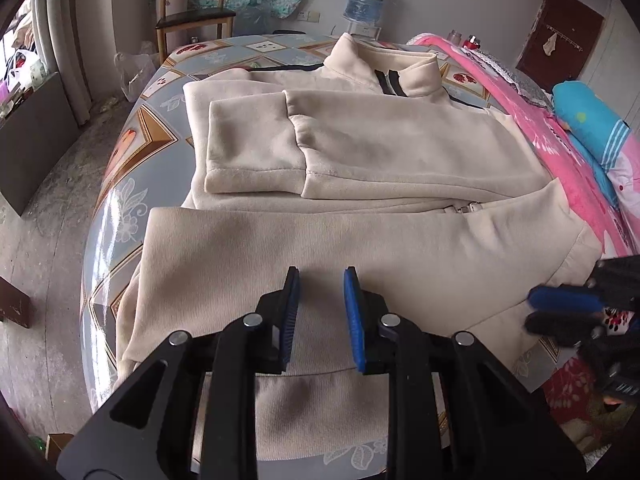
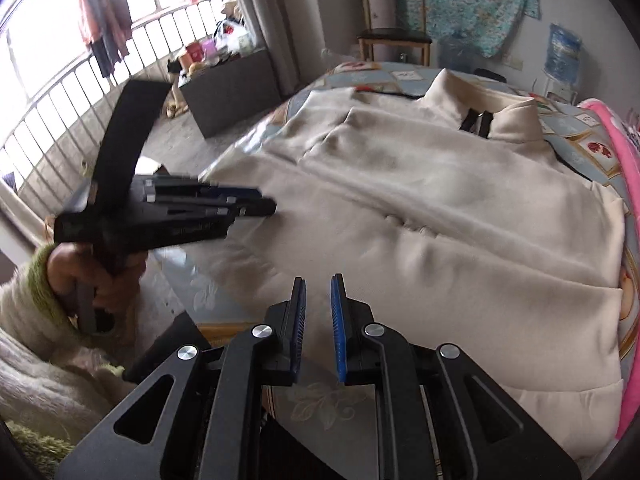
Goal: Fold large clothes
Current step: 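Open both grippers and move them to the folded hem edge, then close both grippers on the folded hem edge and lift it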
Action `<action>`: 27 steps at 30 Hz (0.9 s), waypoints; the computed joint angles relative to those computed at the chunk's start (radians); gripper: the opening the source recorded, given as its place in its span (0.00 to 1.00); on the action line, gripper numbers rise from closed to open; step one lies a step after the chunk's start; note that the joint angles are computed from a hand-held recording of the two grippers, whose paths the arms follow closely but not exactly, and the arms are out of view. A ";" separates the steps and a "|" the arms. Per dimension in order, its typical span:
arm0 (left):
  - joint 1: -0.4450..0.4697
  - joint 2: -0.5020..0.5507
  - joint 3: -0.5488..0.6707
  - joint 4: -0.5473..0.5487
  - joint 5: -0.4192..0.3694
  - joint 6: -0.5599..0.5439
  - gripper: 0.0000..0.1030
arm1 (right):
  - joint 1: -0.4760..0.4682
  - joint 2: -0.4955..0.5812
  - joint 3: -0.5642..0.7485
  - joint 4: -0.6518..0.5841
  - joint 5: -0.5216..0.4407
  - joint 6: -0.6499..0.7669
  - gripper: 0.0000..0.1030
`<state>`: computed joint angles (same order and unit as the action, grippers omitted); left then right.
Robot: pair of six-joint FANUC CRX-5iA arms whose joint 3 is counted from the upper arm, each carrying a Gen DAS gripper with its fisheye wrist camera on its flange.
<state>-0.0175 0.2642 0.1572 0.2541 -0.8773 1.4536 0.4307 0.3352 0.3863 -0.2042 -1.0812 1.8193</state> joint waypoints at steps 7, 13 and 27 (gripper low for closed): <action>0.002 0.007 0.008 0.008 -0.009 -0.009 0.21 | -0.024 -0.021 0.013 -0.079 -0.007 -0.002 0.12; 0.006 0.004 -0.001 0.022 -0.003 -0.020 0.21 | -0.013 0.004 -0.011 -0.070 -0.010 -0.027 0.12; 0.095 -0.111 -0.184 0.181 0.001 -0.146 0.23 | -0.168 -0.065 -0.168 0.195 0.110 -0.507 0.16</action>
